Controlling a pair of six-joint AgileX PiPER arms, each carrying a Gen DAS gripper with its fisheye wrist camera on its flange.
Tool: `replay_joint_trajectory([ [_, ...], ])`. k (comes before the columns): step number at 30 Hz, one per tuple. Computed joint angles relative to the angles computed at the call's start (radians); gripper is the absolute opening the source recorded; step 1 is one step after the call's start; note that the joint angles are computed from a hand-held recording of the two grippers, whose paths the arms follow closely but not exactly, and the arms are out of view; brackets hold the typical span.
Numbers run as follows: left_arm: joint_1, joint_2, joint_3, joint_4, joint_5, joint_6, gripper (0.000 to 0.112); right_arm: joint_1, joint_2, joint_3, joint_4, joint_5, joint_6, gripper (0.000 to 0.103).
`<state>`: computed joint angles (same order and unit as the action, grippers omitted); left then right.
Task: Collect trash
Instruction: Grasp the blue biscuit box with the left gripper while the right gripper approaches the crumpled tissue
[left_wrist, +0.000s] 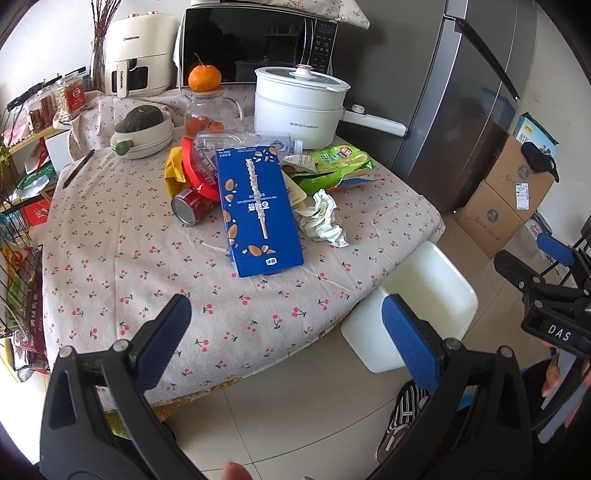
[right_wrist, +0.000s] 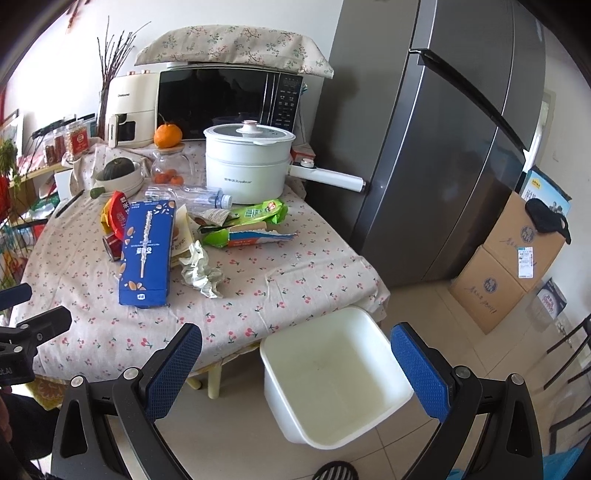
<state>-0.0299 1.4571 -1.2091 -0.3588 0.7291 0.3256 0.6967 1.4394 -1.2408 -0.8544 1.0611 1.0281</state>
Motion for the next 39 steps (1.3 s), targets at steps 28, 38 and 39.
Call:
replay_joint_trajectory([
  [28, -0.192, 0.889, -1.085, 0.546, 0.415, -0.586, 0.102, -0.594, 0.358, -0.393, 1.055, -0.111, -0.902, 0.103],
  [38, -0.142, 0.781, -0.921, 0.408, 0.313, -0.486, 0.093, -0.576, 0.446, -0.495, 0.959, -0.061, -0.821, 0.103],
  [39, -0.131, 0.762, -0.899, 0.377, 0.304, -0.464, 0.092, -0.569, 0.462, -0.514, 0.947, -0.051, -0.81, 0.103],
])
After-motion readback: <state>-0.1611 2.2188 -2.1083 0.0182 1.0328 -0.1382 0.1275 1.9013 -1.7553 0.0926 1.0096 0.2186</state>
